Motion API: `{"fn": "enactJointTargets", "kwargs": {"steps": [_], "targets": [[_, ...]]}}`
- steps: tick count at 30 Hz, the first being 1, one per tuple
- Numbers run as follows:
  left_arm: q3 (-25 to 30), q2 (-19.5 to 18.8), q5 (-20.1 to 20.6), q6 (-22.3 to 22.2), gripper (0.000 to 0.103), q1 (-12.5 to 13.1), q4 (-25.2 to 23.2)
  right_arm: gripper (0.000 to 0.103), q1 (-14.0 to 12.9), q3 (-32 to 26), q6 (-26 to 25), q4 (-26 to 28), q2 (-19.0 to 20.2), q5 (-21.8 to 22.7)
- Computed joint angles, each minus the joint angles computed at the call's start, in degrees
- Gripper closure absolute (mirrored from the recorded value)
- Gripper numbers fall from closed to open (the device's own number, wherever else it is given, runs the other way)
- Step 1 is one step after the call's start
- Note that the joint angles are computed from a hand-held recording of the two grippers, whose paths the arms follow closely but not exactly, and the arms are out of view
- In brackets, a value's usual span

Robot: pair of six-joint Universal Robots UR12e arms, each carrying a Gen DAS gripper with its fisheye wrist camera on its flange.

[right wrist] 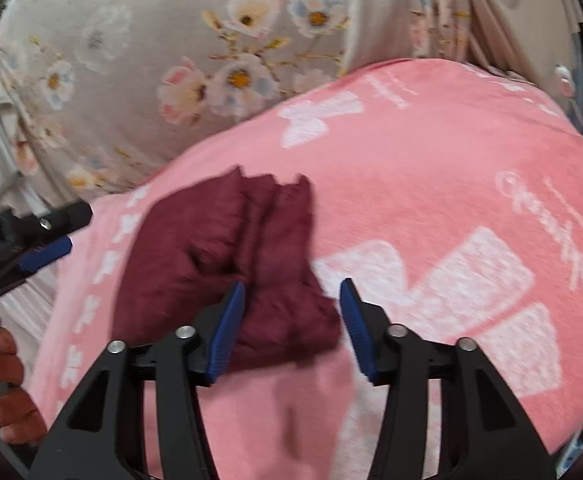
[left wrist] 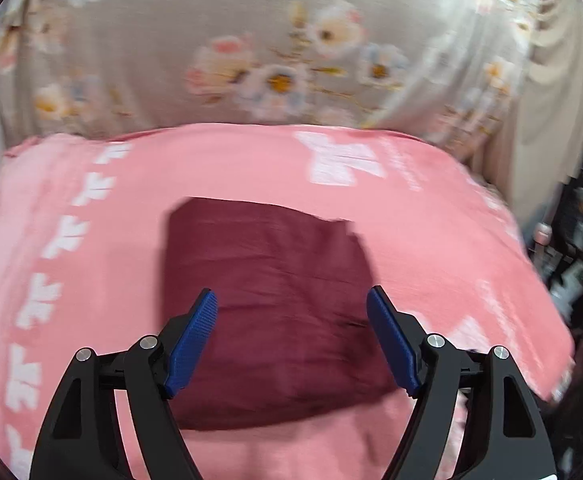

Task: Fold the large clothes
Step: 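Open both grippers and release the folded jacket bundle on the blanket, then grasp the folded jacket edge with the left gripper while the right gripper grasps it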

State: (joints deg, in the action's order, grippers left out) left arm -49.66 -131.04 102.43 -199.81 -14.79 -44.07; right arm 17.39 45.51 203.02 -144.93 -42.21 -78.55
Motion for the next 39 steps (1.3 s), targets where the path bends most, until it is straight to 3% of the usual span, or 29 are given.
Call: {"fn": "enactJointTargets", "kwargs": {"steps": [3, 5, 9, 10, 11, 12, 14, 18, 21, 30, 39], "targets": [[0.52, -0.34, 4.36, -4.08, 0.030, 0.91, -4.69, 0.040, 0.02, -6.93, 0.51, 3.42, 4.00, 4.77], [0.53, -0.50, 4.77, -6.40, 0.030, 1.57, -7.18, 0.040, -0.06, -11.65, 0.29, 5.03, 6.96, 7.46], [0.15, -0.75, 5.68, -9.53, 0.031, 2.58, -11.13, 0.042, 0.03, -23.16, 0.60, 13.71, 13.48, 12.11], [0.22, -0.85, 5.26, -9.90, 0.031, 2.78, -11.74, 0.049, 0.12, -25.36, 0.03, 15.57, 14.67, 12.32], [-0.15, -0.65, 4.70, -10.13, 0.031, 2.98, -12.06, 0.072, 0.21, -27.86, -1.38, 18.03, 15.95, 12.31], [-0.41, -0.53, 4.02, -10.33, 0.031, 3.12, -12.41, 0.087, 0.19, -27.97, -1.03, 18.11, 16.02, 12.12], [-0.55, -0.57, 2.70, -9.99, 0.031, 3.19, -12.28, 0.092, -0.12, -21.79, -0.56, 12.21, 12.97, 11.30], [0.65, -1.64, 2.18, -7.72, 0.031, 2.58, -12.40, 0.094, -0.27, -10.93, -1.66, 4.37, 7.14, 3.89], [2.83, -3.36, 1.28, -6.25, 0.031, 2.12, -14.28, 0.094, -0.36, -9.28, -3.43, 6.59, 6.57, 1.23], [5.22, -6.06, 1.59, -5.29, 0.028, 1.38, -17.26, 0.092, -0.68, -9.38, -3.04, 10.03, 8.33, 0.80], [5.20, -7.30, 3.99, -4.77, 0.027, 0.74, -16.54, 0.092, -0.59, -7.88, -2.50, 7.97, 8.63, 0.76]]}}
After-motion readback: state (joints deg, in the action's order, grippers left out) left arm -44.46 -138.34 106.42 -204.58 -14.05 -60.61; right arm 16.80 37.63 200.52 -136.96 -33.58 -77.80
